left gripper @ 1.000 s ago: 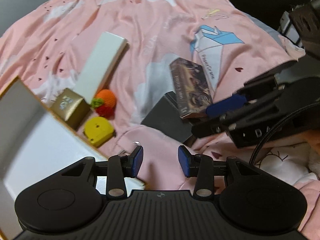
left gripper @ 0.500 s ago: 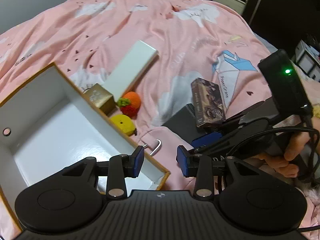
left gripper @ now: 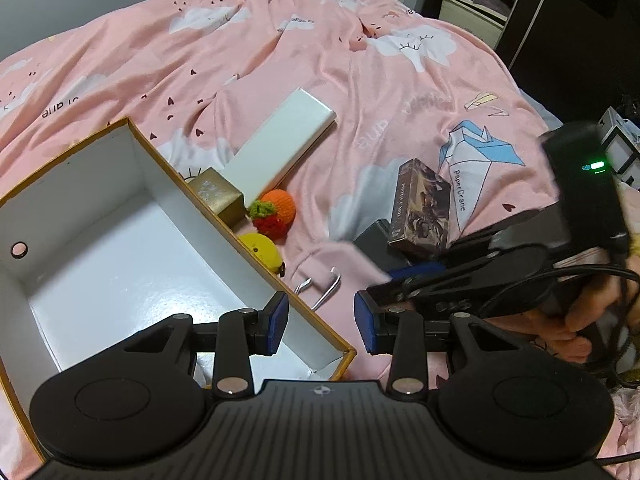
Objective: Organize objects
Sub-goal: 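Grasp the pink bag with the right gripper and lift it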
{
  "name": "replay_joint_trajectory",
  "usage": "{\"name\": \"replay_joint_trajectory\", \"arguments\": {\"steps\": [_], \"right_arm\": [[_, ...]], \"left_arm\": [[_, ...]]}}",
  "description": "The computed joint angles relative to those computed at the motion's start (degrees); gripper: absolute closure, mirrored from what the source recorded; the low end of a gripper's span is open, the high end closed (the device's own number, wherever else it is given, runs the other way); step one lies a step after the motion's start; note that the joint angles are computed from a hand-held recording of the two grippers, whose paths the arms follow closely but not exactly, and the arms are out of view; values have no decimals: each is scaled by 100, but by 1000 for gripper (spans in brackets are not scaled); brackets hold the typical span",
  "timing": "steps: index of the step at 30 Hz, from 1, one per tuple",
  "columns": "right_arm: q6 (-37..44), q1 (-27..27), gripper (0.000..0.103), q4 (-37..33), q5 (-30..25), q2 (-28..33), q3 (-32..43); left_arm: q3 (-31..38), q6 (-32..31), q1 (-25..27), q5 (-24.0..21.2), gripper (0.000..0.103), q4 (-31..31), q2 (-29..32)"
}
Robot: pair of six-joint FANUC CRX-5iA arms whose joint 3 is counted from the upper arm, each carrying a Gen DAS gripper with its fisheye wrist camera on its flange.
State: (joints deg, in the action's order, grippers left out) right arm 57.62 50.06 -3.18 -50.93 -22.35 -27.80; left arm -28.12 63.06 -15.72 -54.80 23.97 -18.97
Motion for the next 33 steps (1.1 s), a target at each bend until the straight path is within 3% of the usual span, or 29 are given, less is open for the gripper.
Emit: {"name": "replay_joint_trajectory", "arguments": {"steps": [4,7,9,16,19,21,26,30,33], "right_arm": [[-570,244,81,788,131,-449,-231],[-617,160,80,820,263,-658,-225],[-477,44,80,635,346,-696,-144],[198,-366,80,-430,624,-767,102],[873,-840,81,-1413,513,-641,360],[1143,-1101,81,-1894,416,-564,471],[1446,-1379,81,-2405,247,-406,627],[1605,-1470,75,-2638,141,-263,749],[1415,-1177,69,-2230,281,-284,702]], "left_arm": [[-127,-111,102,56,58,281,-60],[-327,-223,215,165,53,729,-131],[-502,-280,279,298,44,1103,-176],[-913,-191,439,606,36,1943,-157],[-1168,-488,493,601,31,2561,-142],[-1275,-572,520,598,33,2808,-123],[-1343,-546,565,726,53,2739,-279],[-1332,-344,564,942,68,2323,-602],[-1169,0,568,1002,70,1649,-833]]}}
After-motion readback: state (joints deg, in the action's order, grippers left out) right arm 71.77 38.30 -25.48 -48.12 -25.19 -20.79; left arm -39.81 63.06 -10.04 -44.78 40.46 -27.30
